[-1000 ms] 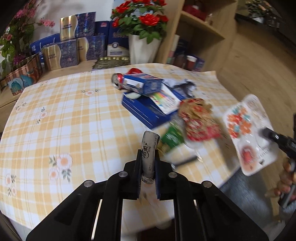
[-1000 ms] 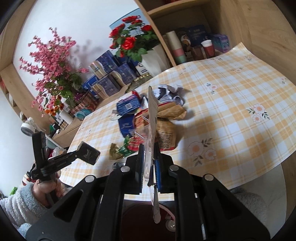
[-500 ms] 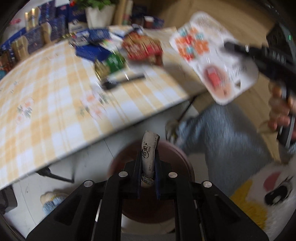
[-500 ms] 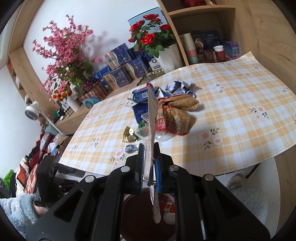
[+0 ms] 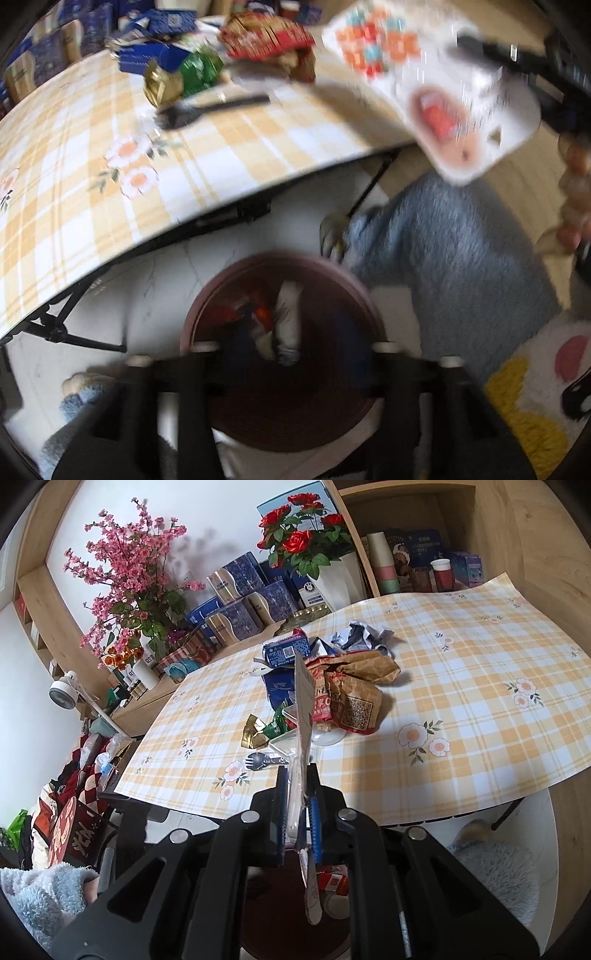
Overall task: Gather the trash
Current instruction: 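Drop the packaging into the brown bin with the right tool while the left tool carries the strip over it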
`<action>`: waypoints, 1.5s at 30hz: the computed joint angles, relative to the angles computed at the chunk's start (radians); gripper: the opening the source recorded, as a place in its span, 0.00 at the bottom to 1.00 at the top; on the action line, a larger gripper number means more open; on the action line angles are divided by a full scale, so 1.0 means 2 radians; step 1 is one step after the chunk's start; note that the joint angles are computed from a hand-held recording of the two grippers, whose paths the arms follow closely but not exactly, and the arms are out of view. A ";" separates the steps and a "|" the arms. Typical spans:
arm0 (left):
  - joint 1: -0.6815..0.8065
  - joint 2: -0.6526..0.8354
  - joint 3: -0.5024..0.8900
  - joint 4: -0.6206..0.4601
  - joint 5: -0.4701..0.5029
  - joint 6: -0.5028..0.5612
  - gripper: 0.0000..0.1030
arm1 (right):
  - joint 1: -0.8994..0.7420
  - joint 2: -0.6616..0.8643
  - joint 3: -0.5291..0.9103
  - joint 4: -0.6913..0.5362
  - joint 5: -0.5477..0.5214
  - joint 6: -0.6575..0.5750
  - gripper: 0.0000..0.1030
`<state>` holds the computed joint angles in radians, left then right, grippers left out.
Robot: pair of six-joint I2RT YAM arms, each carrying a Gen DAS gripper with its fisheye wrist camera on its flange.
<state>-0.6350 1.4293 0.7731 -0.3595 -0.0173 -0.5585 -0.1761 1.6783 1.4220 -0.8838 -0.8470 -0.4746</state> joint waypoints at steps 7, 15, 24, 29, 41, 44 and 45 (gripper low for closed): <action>-0.024 -0.102 -0.047 0.012 -0.115 -0.074 0.86 | -0.003 -0.001 -0.017 0.005 -0.030 -0.021 0.14; -0.118 -0.197 -0.046 -0.119 -0.333 -0.195 0.94 | 0.022 -0.024 -0.050 -0.056 -0.072 -0.154 0.13; -0.152 -0.215 -0.041 -0.172 -0.391 -0.255 0.94 | 0.078 -0.012 -0.093 -0.118 -0.008 -0.268 0.14; -0.154 -0.211 -0.043 -0.170 -0.393 -0.257 0.94 | 0.105 -0.005 -0.112 -0.117 0.033 -0.275 0.14; -0.128 -0.218 -0.060 -0.158 -0.365 -0.260 0.94 | 0.151 0.005 -0.161 -0.045 0.130 -0.212 0.14; -0.128 -0.215 -0.059 -0.156 -0.360 -0.255 0.94 | 0.148 0.008 -0.162 -0.031 0.133 -0.196 0.14; -0.129 -0.214 -0.058 -0.155 -0.361 -0.254 0.94 | 0.142 0.011 -0.159 -0.032 0.127 -0.194 0.15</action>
<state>-0.8928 1.0015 0.6578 -0.6697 -0.7391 -1.0664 0.1085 1.6994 1.1038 -0.9488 -0.5932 -0.8630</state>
